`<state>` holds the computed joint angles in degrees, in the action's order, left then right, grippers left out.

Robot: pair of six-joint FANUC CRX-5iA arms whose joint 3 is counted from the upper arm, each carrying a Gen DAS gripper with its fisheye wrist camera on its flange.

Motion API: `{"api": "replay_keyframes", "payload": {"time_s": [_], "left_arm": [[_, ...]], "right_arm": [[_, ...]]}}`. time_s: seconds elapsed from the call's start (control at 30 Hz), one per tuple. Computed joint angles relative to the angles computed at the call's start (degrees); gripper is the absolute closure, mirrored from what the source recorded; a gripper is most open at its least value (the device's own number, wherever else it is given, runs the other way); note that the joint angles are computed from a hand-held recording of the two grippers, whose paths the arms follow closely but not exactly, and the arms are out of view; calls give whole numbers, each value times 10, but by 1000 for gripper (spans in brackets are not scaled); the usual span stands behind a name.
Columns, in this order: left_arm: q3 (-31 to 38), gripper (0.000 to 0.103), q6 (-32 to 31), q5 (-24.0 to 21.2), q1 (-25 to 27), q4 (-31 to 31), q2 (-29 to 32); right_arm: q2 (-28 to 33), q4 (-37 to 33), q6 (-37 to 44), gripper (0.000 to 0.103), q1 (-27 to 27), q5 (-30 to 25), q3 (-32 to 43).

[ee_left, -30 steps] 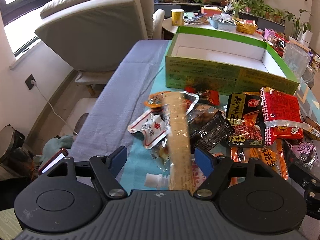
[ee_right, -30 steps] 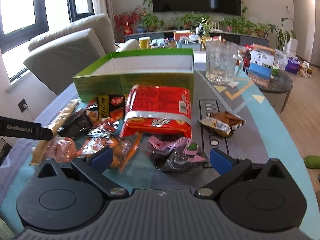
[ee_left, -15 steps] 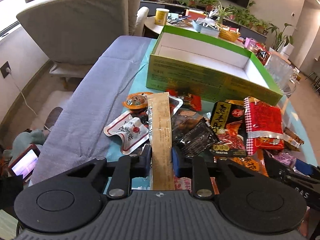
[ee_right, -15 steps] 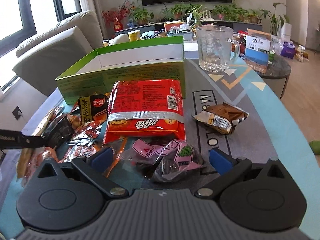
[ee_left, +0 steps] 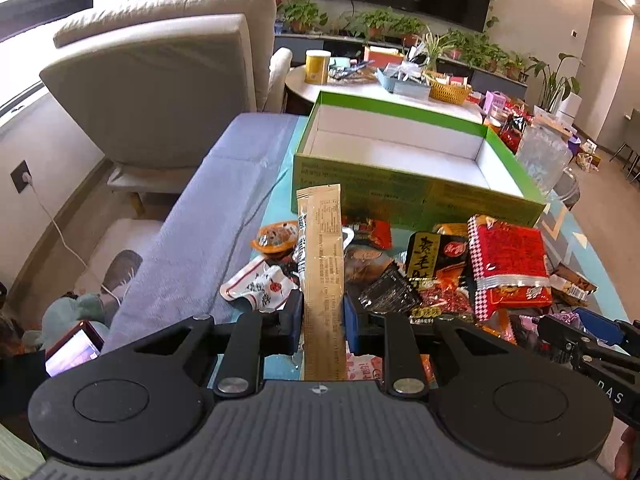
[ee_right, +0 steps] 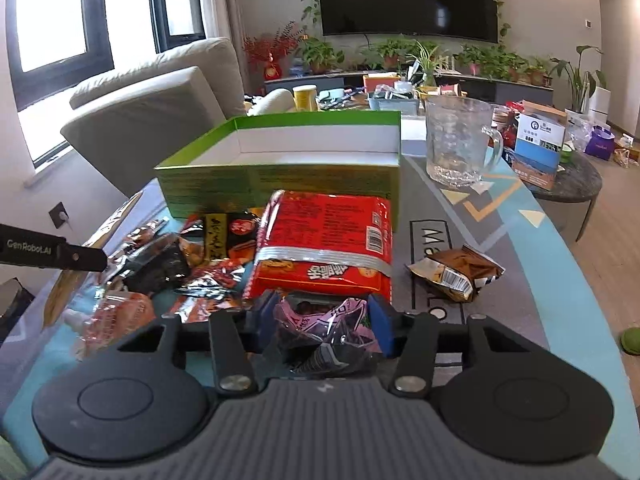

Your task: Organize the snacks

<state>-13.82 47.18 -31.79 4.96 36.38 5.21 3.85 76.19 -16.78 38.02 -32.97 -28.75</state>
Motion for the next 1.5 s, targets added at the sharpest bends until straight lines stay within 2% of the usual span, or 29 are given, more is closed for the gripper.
{"api": "replay_keyframes", "payload": {"time_s": [0.23,0.57,0.73,0.9,1.03,1.17,1.3,1.5], "left_arm": [[-17,83,-44,20,-9,40,-13],[-6,83,-93,51,-29,92,-8],[31,83,-83,55,-40,87,15],[62,83,-109,70,-56,104,35],[96,83,-102,76,-66,92,57],[138,83,-80,77,-71,63,87],[193,83,-40,59,-73,23,126],[296,83,36,33,-80,-54,196]], "right_arm": [[-23,77,-55,51,-17,11,-18],[-33,198,-124,51,-64,33,-11],[-29,239,-141,51,-91,51,0],[-12,311,-186,51,-135,90,30],[7,367,-227,51,-166,109,60],[35,381,-232,51,-181,122,92],[59,398,-238,51,-194,132,113],[91,346,-184,51,-192,131,139]]}}
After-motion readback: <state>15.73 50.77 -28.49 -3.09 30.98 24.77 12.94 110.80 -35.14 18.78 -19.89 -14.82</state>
